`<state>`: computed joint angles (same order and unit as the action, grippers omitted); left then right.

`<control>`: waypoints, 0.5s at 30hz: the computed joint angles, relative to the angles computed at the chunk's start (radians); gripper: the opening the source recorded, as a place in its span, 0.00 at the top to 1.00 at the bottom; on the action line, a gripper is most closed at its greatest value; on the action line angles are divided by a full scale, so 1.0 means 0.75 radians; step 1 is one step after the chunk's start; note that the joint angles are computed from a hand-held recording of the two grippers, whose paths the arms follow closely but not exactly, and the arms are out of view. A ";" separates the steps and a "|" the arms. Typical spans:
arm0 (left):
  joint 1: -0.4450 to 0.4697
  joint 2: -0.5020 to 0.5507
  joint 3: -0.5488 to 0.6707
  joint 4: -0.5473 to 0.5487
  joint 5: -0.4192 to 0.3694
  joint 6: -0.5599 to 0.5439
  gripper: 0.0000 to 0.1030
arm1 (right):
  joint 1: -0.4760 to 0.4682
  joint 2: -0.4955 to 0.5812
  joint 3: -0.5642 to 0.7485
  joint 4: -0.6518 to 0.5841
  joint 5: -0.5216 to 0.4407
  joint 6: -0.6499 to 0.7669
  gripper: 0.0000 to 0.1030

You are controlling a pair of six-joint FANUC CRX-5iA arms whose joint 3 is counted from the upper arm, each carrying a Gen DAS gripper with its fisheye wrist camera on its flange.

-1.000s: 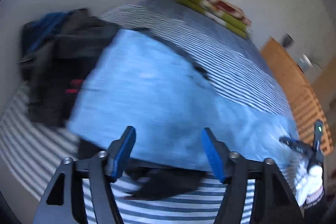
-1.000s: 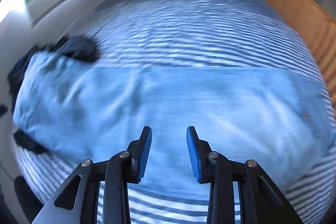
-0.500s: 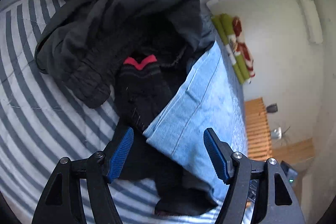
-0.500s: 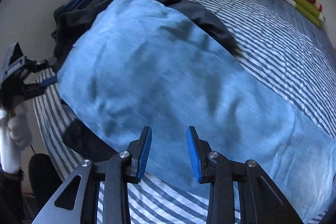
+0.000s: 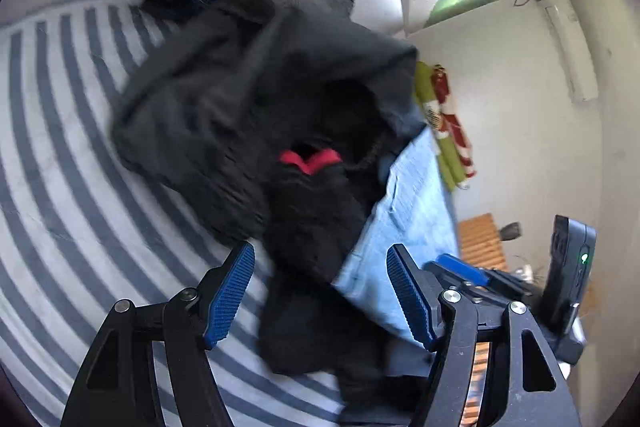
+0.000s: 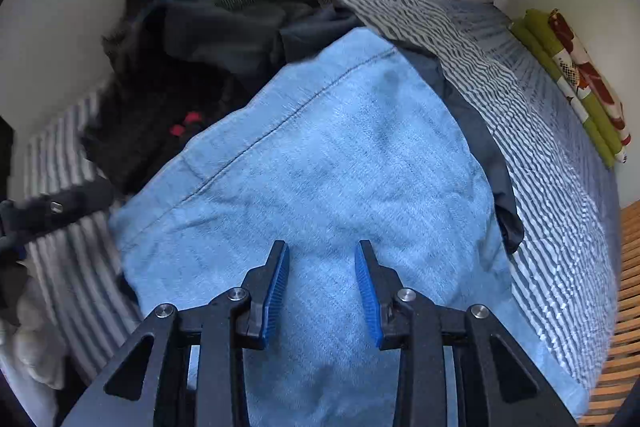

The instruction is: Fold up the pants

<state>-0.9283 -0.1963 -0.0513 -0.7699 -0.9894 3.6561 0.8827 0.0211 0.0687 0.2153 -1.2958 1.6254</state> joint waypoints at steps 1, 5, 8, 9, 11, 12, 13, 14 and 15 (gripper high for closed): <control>0.001 -0.006 -0.009 0.011 -0.025 0.007 0.31 | 0.007 -0.008 -0.002 0.002 0.002 -0.014 0.70; -0.052 -0.048 -0.049 -0.069 -0.135 0.148 0.31 | 0.038 -0.117 0.003 -0.188 -0.014 0.180 0.54; -0.088 -0.070 -0.070 -0.120 -0.144 0.209 0.31 | 0.184 -0.235 -0.181 -0.079 0.081 0.261 0.36; -0.089 -0.068 -0.071 -0.115 -0.138 0.202 0.31 | 0.256 -0.268 -0.287 0.048 0.140 0.233 0.36; -0.093 -0.077 -0.074 -0.104 -0.130 0.168 0.31 | 0.324 -0.282 -0.421 0.221 0.217 0.173 0.36; -0.092 -0.074 -0.070 -0.104 -0.116 0.153 0.31 | 0.322 -0.269 -0.439 0.248 0.217 0.160 0.36; -0.086 -0.069 -0.059 -0.101 -0.103 0.139 0.31 | 0.311 -0.257 -0.452 0.277 0.227 0.141 0.38; -0.090 -0.074 -0.059 -0.107 -0.076 0.143 0.31 | 0.298 -0.251 -0.459 0.299 0.239 0.115 0.42; -0.092 -0.087 -0.070 -0.111 -0.045 0.149 0.31 | 0.267 -0.242 -0.424 0.255 0.233 0.125 0.45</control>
